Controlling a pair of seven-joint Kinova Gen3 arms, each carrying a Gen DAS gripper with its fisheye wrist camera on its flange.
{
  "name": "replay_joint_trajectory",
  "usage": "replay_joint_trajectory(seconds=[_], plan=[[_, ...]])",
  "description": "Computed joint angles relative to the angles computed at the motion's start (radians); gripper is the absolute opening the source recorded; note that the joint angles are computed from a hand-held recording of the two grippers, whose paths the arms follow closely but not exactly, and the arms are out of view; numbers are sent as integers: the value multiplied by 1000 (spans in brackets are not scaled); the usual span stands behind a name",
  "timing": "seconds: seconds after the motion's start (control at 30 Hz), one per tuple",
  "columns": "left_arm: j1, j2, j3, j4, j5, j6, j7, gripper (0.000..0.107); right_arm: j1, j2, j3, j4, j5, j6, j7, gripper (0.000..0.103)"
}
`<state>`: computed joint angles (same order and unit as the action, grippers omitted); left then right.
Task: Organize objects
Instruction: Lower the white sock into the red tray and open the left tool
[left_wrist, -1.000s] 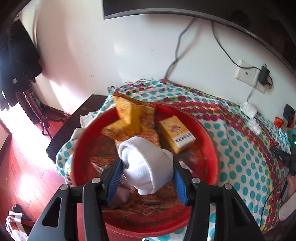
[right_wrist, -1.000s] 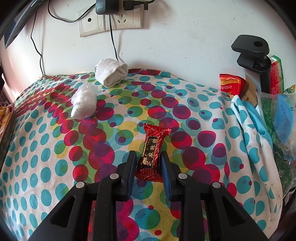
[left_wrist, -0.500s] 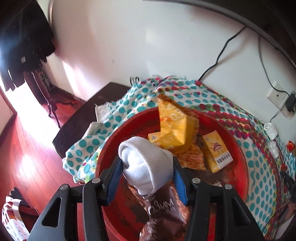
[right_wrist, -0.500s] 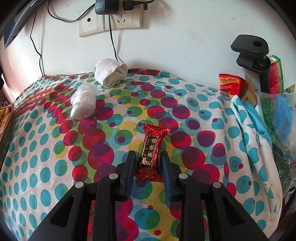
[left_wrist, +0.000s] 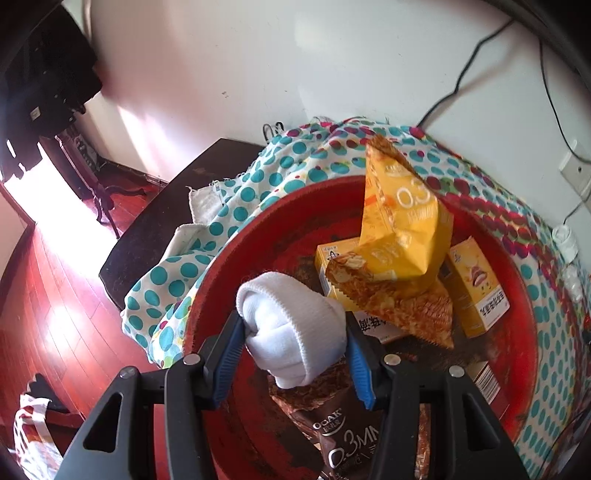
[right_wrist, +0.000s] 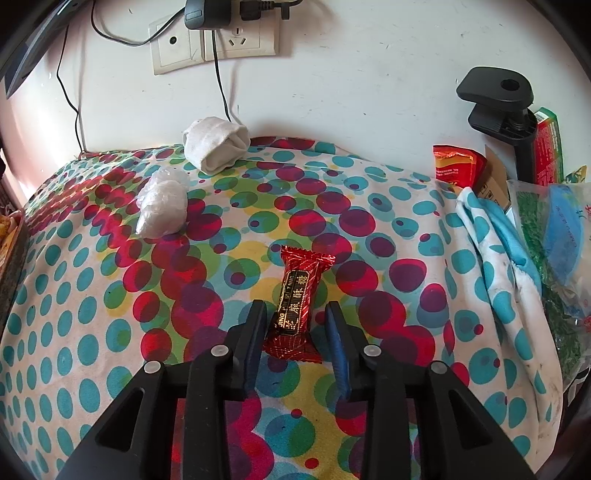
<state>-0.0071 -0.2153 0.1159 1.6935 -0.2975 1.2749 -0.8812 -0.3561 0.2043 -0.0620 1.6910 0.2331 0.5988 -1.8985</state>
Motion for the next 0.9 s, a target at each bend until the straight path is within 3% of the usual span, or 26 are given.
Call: replay_joint_trajectory(seconds=[0.9], plan=[[-4, -26, -11, 32, 17, 23, -50, 61, 0, -3, 4, 1, 20, 6, -10, 40]])
